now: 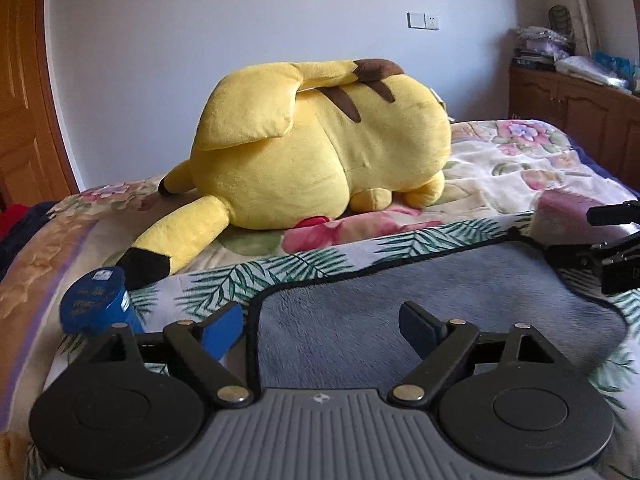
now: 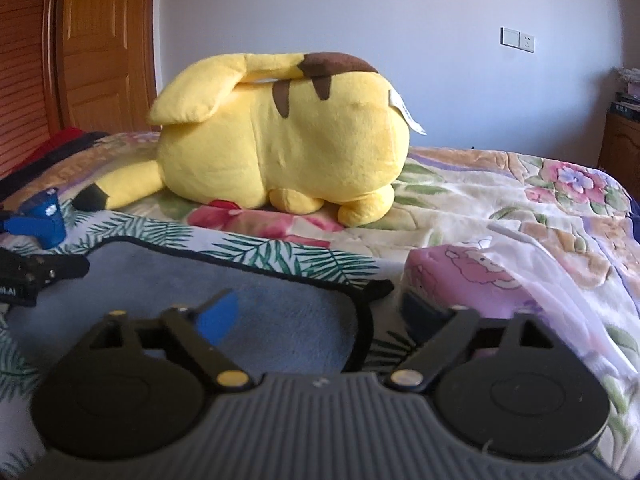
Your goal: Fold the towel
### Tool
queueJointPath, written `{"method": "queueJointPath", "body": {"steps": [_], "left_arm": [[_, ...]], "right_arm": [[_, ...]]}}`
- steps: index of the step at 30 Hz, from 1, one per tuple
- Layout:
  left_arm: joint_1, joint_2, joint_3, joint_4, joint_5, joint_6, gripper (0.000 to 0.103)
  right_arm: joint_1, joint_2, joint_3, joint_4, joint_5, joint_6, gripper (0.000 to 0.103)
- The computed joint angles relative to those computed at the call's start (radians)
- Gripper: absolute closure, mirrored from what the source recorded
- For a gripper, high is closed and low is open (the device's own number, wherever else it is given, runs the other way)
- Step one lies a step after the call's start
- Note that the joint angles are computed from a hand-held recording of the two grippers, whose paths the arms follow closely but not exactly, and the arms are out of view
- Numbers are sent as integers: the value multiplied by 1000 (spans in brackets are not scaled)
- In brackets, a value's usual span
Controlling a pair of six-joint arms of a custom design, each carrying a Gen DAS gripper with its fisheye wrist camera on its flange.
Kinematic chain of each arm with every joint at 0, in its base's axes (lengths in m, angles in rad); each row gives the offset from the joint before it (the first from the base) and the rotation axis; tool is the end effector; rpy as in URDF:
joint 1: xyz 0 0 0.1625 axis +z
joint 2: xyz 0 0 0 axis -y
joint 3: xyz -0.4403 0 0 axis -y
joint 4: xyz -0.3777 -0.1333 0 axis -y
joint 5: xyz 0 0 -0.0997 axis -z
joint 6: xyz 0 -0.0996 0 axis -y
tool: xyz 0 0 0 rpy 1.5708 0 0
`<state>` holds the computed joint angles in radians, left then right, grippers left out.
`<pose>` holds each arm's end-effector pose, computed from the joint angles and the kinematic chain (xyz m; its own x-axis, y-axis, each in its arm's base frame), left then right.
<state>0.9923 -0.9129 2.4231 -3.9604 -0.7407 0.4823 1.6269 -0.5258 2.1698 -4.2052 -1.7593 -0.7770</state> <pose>-0.0496 -0.4542 0.1678 -0.6142 0.1528 -0.7742 0.7151 0.5226 -0.4642 0.1419 -0.4825 0.0365 -0.6840 -0.3116 0.6596 -0.7157 0.4614 -0.5242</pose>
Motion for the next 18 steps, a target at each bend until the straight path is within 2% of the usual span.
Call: {"method": "queueJointPath", "body": {"steps": [1, 5, 11, 15, 18], "left_arm": [[-16, -14, 15, 15, 15, -20, 16], [-100, -74, 89, 61, 80, -100, 12], [-221, -176, 180, 187, 157, -253, 3], [-300, -255, 230, 307, 199, -369, 2], [-365, -329, 258, 445, 230, -473, 2]], "right_arm": [[9, -5, 8, -2, -16, 5, 0], [37, -42, 61, 2, -41, 44, 0], [96, -99, 161, -44, -69, 43, 0], [127, -143, 226, -55, -78, 70, 0], [152, -165, 264, -76, -95, 80, 0]]}}
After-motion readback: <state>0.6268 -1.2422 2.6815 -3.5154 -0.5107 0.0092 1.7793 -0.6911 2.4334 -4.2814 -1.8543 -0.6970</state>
